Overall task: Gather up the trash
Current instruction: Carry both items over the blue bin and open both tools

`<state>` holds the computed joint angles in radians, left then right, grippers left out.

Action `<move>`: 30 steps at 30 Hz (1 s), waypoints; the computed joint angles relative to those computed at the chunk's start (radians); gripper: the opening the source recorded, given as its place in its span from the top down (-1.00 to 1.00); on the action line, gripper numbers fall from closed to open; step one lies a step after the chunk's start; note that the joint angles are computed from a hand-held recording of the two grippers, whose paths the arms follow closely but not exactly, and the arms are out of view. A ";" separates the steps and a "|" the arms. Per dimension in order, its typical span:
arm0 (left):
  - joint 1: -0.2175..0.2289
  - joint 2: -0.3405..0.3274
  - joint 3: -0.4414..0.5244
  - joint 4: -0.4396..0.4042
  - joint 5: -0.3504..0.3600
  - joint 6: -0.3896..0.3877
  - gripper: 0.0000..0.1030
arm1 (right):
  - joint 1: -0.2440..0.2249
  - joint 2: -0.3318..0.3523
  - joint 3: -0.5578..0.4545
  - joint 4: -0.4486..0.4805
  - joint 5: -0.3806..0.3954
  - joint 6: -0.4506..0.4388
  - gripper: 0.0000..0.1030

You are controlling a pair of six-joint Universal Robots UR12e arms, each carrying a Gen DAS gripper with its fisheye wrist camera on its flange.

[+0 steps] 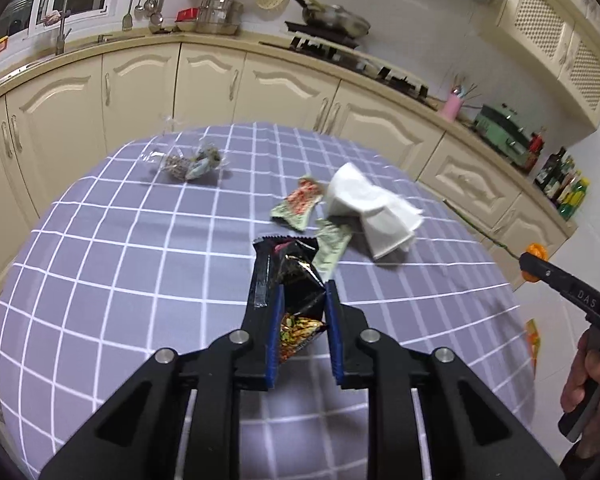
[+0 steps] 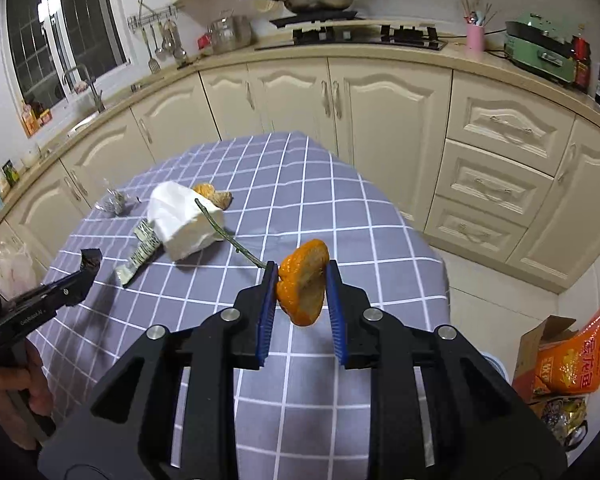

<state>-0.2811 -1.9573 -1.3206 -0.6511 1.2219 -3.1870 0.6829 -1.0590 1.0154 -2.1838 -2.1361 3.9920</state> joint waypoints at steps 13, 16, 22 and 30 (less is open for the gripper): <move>-0.076 0.014 0.025 0.070 -0.095 0.023 0.63 | 0.016 -0.092 0.124 -0.116 -0.073 0.041 0.54; -0.104 0.002 0.048 0.065 -0.120 0.033 0.63 | 0.017 -0.133 0.183 -0.130 -0.106 0.081 0.54; -0.178 -0.031 0.102 0.025 -0.167 0.092 0.63 | 0.016 -0.250 0.348 -0.108 -0.176 0.249 0.54; -0.289 -0.118 0.200 -0.146 -0.243 0.182 0.63 | -0.004 -0.422 0.566 0.072 -0.189 0.579 0.54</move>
